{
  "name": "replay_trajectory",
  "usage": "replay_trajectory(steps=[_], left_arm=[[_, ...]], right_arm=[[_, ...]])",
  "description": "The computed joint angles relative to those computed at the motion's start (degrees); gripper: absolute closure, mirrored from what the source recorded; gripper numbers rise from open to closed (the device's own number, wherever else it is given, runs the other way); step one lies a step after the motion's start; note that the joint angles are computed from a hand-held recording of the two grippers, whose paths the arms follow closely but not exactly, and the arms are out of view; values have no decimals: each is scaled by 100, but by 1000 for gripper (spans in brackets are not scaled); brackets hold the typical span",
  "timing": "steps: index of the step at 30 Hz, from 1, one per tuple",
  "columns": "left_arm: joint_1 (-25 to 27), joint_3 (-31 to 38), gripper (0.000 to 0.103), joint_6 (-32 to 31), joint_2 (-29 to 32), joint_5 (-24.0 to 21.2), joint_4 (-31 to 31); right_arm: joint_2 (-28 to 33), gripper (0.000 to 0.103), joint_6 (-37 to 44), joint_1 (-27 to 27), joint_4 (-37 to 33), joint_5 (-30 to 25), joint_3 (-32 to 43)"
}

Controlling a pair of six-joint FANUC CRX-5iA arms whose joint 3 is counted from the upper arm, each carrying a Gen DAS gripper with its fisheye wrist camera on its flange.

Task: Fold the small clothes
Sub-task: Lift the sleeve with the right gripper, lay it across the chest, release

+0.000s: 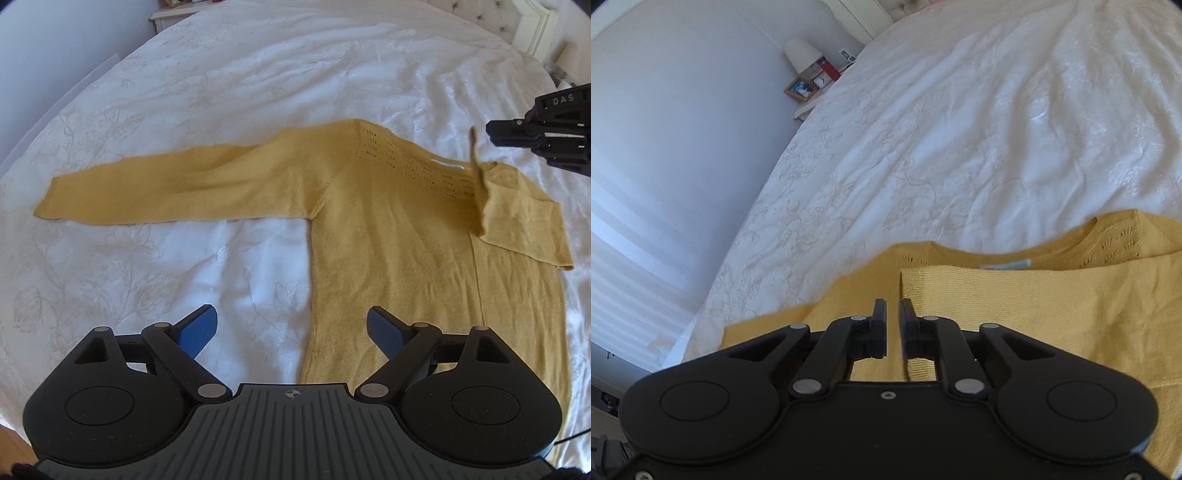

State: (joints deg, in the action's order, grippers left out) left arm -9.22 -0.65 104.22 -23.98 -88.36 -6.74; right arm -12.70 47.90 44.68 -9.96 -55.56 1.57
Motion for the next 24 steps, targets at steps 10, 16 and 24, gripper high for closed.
replay_trajectory(steps=[10,16,24], left_arm=[[-105,-79,32,-563,413,864,258],[-16,-289,48,-793,947,1659,1042],[-128,-177,48,-528,1766,2024,1322]], right_arm=[[-466,52,-916,467,893,-461,-889],[-872,48,-1232,383,1200,-816,-1266],[-1075,46,-1315,192,1234,-743,-1525]])
